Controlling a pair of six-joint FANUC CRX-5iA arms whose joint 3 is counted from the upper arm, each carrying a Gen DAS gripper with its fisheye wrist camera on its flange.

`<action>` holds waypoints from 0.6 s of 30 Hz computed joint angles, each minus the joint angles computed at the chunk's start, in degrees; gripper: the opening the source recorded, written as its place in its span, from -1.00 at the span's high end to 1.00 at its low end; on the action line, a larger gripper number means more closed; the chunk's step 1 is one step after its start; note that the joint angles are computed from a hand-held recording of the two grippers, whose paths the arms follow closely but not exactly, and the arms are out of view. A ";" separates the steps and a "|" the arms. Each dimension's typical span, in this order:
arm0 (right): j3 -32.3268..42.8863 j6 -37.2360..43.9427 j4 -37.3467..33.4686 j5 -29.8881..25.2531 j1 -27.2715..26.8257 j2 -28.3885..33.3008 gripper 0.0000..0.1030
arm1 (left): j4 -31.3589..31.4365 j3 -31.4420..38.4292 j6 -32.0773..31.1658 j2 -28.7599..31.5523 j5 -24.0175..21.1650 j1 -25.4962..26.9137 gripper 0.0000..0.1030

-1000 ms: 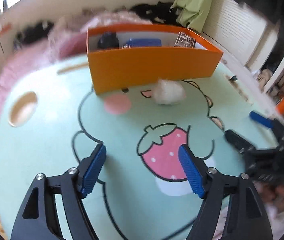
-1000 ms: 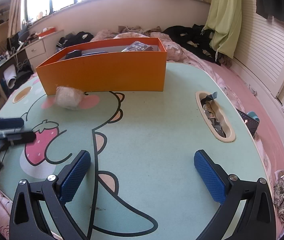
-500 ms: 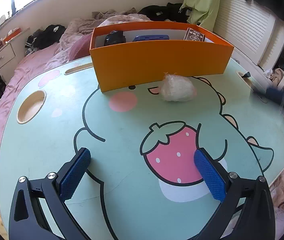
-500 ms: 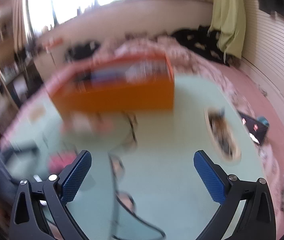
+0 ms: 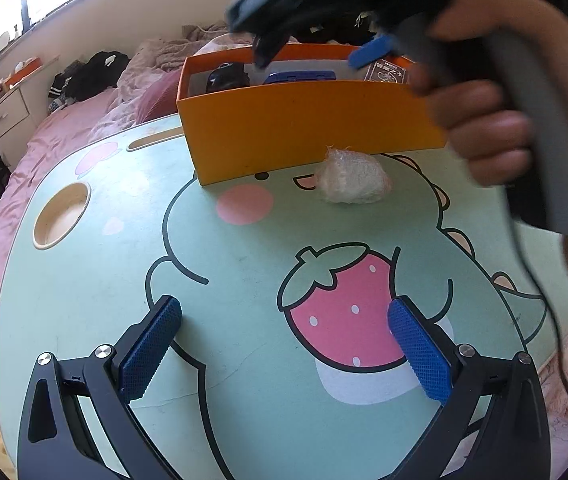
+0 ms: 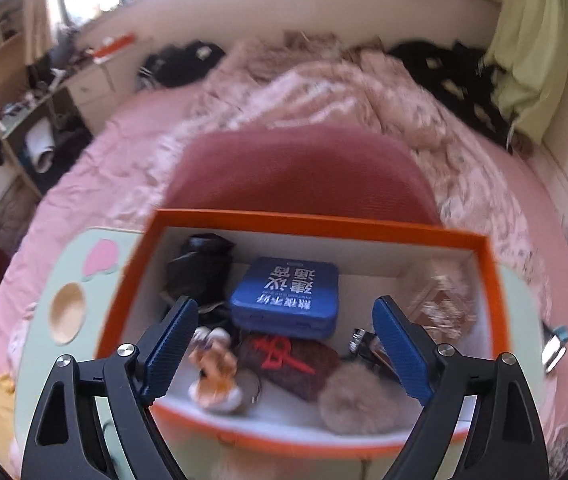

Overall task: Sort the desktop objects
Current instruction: 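Grasp the blue tin in the orange box with the right gripper, set it on the table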

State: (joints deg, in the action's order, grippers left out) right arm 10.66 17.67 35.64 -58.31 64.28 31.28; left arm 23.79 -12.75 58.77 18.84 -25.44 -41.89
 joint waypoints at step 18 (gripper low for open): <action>-27.25 -23.70 21.21 14.75 4.75 -18.26 -0.28 | 0.64 -0.79 0.04 -0.37 0.66 -0.03 -0.99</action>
State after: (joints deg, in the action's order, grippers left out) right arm -16.60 -6.03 56.85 -43.56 69.02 13.02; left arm 24.43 -13.54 58.82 18.47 -24.78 -41.91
